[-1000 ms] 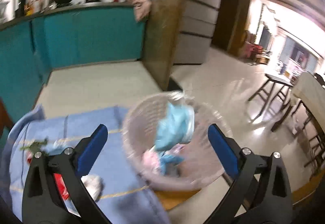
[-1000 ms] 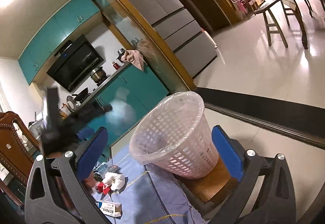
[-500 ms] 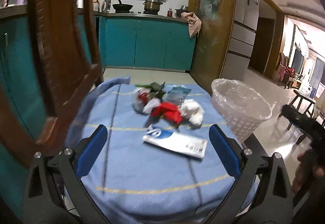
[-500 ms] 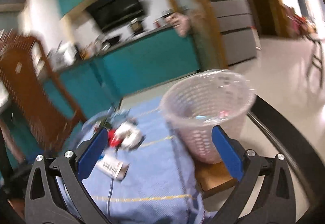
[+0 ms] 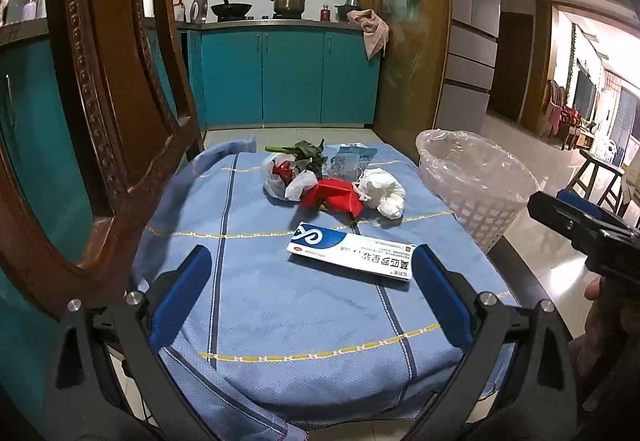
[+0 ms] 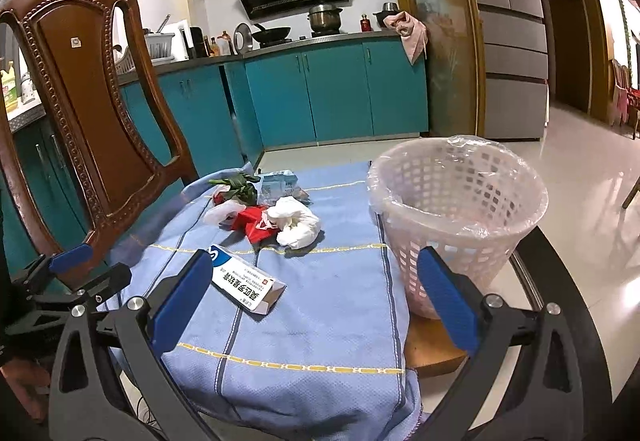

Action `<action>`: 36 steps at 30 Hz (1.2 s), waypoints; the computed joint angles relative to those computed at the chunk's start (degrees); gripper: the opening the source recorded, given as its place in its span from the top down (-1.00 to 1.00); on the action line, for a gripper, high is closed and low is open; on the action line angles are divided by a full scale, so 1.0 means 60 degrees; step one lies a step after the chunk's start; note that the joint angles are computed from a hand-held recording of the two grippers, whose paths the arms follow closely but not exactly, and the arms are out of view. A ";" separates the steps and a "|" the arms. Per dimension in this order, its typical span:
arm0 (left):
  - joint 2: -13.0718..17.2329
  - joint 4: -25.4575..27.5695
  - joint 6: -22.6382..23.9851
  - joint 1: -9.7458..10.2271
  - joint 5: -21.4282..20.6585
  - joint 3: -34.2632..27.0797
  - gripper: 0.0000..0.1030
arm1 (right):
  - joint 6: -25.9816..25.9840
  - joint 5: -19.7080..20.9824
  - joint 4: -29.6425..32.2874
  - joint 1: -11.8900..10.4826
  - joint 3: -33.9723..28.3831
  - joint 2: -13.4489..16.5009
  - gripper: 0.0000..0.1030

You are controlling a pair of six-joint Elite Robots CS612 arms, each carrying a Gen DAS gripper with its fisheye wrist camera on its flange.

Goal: Collect trash
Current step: 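Bring both tools back above the table, then grasp the white medicine box with the right tool and lift it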

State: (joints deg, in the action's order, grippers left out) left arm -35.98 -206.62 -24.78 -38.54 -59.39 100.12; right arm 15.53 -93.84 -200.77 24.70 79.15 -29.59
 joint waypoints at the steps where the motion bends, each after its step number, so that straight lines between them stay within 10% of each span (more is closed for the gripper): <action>1: 0.0000 0.0049 -0.0063 0.0011 -0.0022 -0.0005 -0.93 | -0.0012 0.0016 0.0017 -0.0001 0.0005 -0.0005 -0.93; 30: 0.0012 0.0425 -0.0218 0.0008 -0.0016 -0.0098 -0.93 | -0.0431 0.0518 0.0358 -0.0025 -0.0065 -0.0002 -0.93; 36: -0.0038 0.0113 -0.0866 0.0083 0.0257 0.0029 -0.93 | -0.2873 0.2215 0.2741 -0.0044 -0.1467 0.0402 -0.93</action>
